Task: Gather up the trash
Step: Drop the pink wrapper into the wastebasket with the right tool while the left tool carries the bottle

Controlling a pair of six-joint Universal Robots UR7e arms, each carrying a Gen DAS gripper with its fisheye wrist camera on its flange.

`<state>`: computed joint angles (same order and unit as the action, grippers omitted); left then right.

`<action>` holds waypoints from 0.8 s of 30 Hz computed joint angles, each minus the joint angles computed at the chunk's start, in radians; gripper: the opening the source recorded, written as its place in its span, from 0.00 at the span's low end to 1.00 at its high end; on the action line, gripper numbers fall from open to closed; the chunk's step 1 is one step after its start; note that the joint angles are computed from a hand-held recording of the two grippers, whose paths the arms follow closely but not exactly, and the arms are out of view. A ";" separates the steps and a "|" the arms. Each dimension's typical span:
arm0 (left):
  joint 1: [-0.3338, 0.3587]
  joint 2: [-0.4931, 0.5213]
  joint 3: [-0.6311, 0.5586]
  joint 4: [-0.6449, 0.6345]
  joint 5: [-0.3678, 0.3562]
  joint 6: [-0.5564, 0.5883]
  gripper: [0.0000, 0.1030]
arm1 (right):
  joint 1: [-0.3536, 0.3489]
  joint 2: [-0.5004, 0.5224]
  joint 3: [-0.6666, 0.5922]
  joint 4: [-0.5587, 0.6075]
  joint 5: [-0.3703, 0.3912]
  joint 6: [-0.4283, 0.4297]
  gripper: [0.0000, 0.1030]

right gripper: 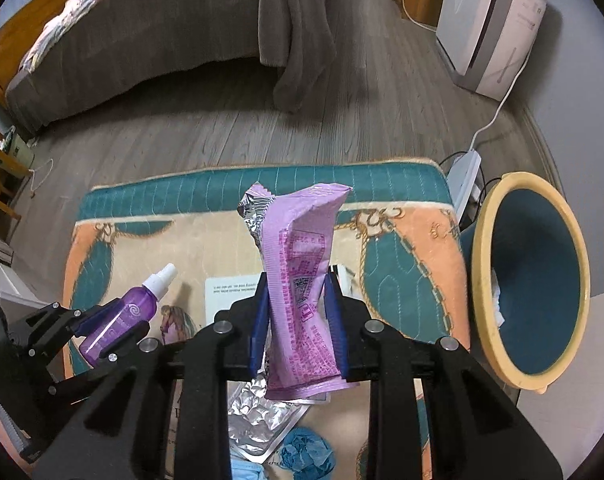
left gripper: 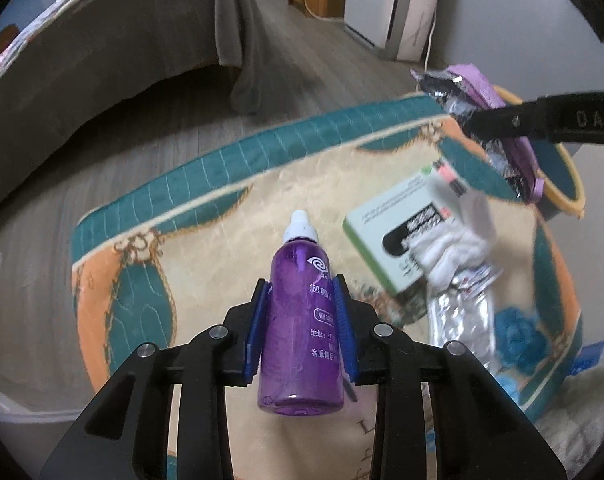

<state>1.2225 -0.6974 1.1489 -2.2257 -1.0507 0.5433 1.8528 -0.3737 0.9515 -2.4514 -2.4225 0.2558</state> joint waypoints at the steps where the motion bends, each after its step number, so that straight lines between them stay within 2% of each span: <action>1: -0.001 -0.004 0.004 -0.002 -0.004 -0.002 0.32 | 0.000 -0.004 0.003 -0.002 0.000 0.000 0.26; 9: -0.025 -0.025 0.023 -0.090 -0.049 0.036 0.32 | 0.006 -0.039 0.043 -0.089 -0.003 -0.027 0.26; 24: -0.097 -0.045 0.092 -0.197 -0.138 0.063 0.33 | -0.013 -0.196 0.255 -0.257 0.010 -0.019 0.26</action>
